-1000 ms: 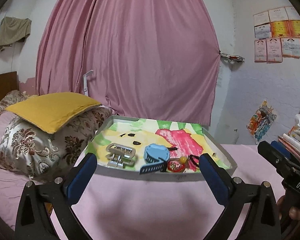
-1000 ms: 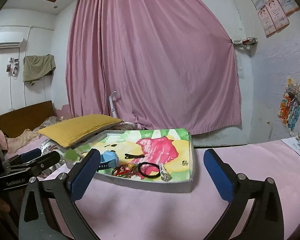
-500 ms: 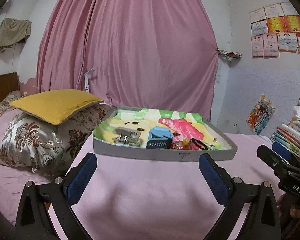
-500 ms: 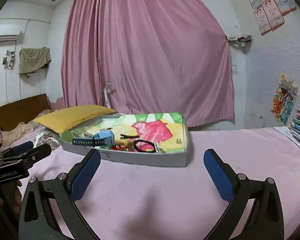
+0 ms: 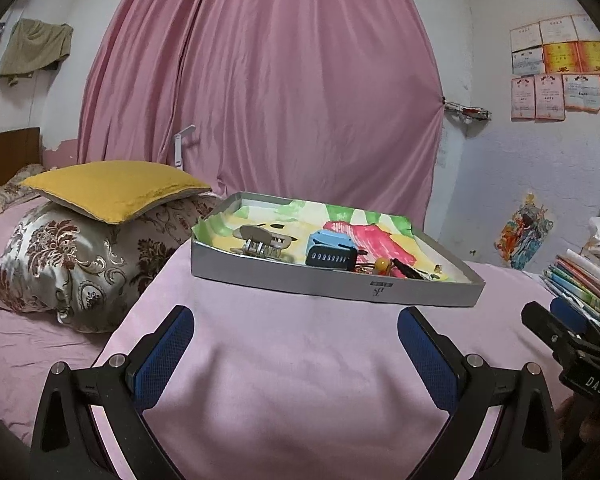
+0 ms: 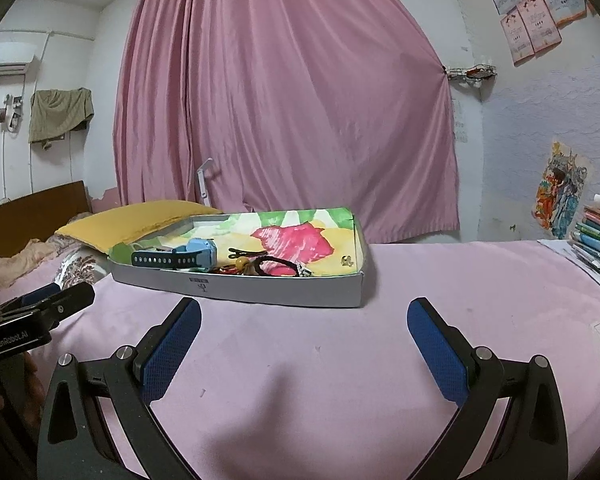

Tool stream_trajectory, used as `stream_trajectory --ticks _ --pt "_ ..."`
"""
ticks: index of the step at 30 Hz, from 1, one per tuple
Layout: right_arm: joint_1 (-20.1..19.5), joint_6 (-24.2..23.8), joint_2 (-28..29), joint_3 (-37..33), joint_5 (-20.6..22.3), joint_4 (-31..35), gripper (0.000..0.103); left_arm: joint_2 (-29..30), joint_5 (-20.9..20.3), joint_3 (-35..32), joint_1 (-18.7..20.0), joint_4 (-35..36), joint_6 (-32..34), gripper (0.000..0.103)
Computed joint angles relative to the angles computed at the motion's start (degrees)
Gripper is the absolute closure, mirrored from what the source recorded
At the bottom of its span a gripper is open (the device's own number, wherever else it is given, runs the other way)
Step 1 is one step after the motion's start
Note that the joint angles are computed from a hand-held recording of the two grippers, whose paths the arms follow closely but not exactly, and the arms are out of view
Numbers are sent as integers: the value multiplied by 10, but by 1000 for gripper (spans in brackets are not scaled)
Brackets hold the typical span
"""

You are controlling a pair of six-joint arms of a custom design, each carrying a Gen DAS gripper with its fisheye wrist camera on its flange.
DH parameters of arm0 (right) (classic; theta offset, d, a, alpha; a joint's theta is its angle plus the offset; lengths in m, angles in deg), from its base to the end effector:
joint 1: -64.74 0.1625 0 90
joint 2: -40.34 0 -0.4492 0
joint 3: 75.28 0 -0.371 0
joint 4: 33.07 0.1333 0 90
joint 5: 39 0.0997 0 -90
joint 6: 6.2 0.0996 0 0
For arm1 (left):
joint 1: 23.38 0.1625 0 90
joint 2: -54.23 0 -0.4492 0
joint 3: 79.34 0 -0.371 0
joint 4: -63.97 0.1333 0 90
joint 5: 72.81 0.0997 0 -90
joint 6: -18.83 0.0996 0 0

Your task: Organize jewelry

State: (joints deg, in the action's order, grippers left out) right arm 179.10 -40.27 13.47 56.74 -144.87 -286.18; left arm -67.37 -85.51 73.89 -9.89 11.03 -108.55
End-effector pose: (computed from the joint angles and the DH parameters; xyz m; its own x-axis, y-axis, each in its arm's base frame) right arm 0.2772 -0.3551 0.0411 -0.6825 -0.4245 0.5950 -0.7257 0.2964 -0.6209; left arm -0.0399 -0.2466 0.2497 -0.7862 -0.3259 -0.5251 0.4470 0.2869 -0.8473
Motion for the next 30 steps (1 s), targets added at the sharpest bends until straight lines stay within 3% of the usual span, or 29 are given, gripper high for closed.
stream_trajectory --ticks 4,6,11,22,30 --pt "4 -5 5 -1 -10 -6 2 -13 -6 11 12 -46 46 1" --pt "6 -6 6 -1 -15 -9 2 -31 -9 11 -4 -12 14 1" --pt "13 -18 12 -6 -26 -20 2 -40 -10 14 -9 -1 10 1" --pt "29 -37 12 -18 -61 -14 2 50 -15 4 -7 30 -30 1" --pt "32 -34 11 -18 -72 -7 2 57 -19 2 -9 38 -34 1"
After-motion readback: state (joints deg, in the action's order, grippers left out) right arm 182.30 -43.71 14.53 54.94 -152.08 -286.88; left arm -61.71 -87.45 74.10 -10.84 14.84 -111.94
